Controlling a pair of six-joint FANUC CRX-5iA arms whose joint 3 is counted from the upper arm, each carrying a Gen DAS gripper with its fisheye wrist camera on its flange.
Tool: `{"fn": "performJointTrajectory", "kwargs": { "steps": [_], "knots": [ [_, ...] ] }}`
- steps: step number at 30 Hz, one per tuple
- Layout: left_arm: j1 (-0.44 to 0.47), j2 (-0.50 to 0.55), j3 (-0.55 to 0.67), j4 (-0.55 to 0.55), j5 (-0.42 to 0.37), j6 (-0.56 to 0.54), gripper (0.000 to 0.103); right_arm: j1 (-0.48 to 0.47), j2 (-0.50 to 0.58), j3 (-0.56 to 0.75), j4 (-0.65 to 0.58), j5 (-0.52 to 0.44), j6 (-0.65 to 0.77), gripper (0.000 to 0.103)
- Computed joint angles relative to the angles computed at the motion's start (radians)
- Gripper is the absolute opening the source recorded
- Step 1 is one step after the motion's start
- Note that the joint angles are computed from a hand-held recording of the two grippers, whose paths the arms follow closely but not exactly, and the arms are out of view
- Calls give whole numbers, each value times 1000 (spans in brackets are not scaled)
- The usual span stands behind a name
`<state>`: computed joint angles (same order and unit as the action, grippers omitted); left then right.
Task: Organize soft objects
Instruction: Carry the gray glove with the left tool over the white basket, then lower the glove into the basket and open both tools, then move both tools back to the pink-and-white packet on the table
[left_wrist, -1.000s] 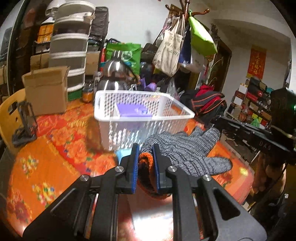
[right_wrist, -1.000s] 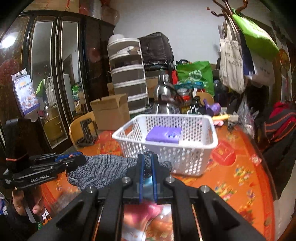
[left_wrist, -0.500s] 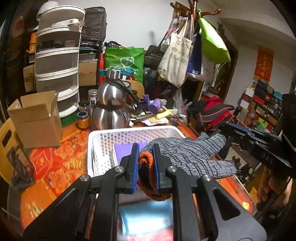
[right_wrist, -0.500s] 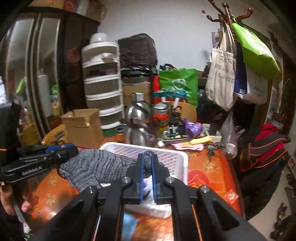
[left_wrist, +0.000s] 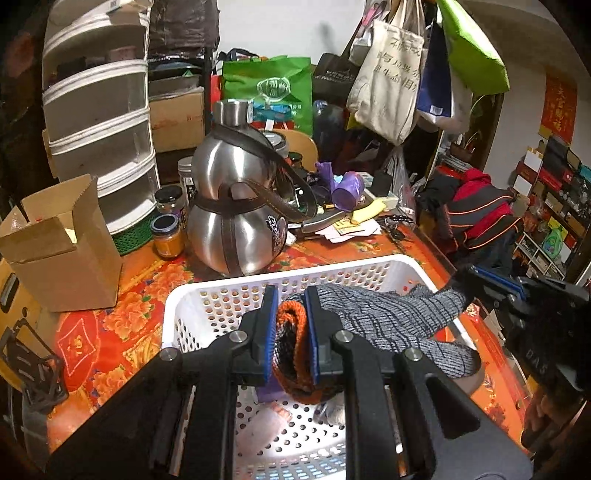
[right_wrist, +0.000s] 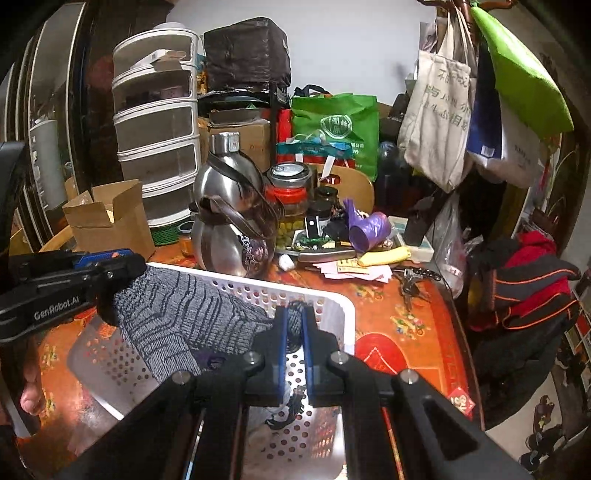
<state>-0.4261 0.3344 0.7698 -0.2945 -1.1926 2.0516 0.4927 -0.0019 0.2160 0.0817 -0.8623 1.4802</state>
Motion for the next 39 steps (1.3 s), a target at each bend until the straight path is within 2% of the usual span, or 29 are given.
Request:
{"fn": "performJointTrajectory", "kwargs": {
  "steps": [10,12,13,14,15,16,17,18,19,21,25,28,31,37,39],
  "knots": [
    [23,15,-63,21,8,-7,14,10,3,-34,-23,-5,16,6],
    [21,12,-76,6,3,7,17,8,1,-36,-41,-12,8,7],
    [22,10,-84,7,-4,8,23,5,4,-29,-54,-26,12,9],
    [21,8,-89,1,-12,14,29,5,5,-29,-56,-35,8,14],
    [16,-1,-100,-12,-13,24,32,8,2,-39,-46,-33,-4,28],
    [13,-13,-115,-23,-8,33,43,8,-6,-51,-43,-29,-14,37],
    [13,-29,-135,-23,2,35,58,4,-10,-53,-51,-28,-12,54],
    [12,-50,-162,-25,18,43,65,1,-22,-68,-55,-17,-18,62],
    [9,-69,-184,-32,29,51,71,-1,-41,-92,-51,5,-35,65],
    [-4,-112,-229,-52,44,74,73,-15,-71,-117,-79,11,-37,72],
    [-43,-199,-317,-88,49,140,75,-40,-136,-162,-148,-15,-54,73],
    [-97,-253,-369,-150,34,185,82,-39,-198,-218,-177,-17,-31,74],
    [-139,-298,-414,-187,22,222,85,-3,-259,-298,-115,22,-53,74],
    [-226,-400,-509,-274,-29,338,87,-7,-368,-388,-170,18,-35,75],
    [-240,-450,-564,-266,-24,369,87,9,-418,-441,-154,31,-61,75]
  ]
}}
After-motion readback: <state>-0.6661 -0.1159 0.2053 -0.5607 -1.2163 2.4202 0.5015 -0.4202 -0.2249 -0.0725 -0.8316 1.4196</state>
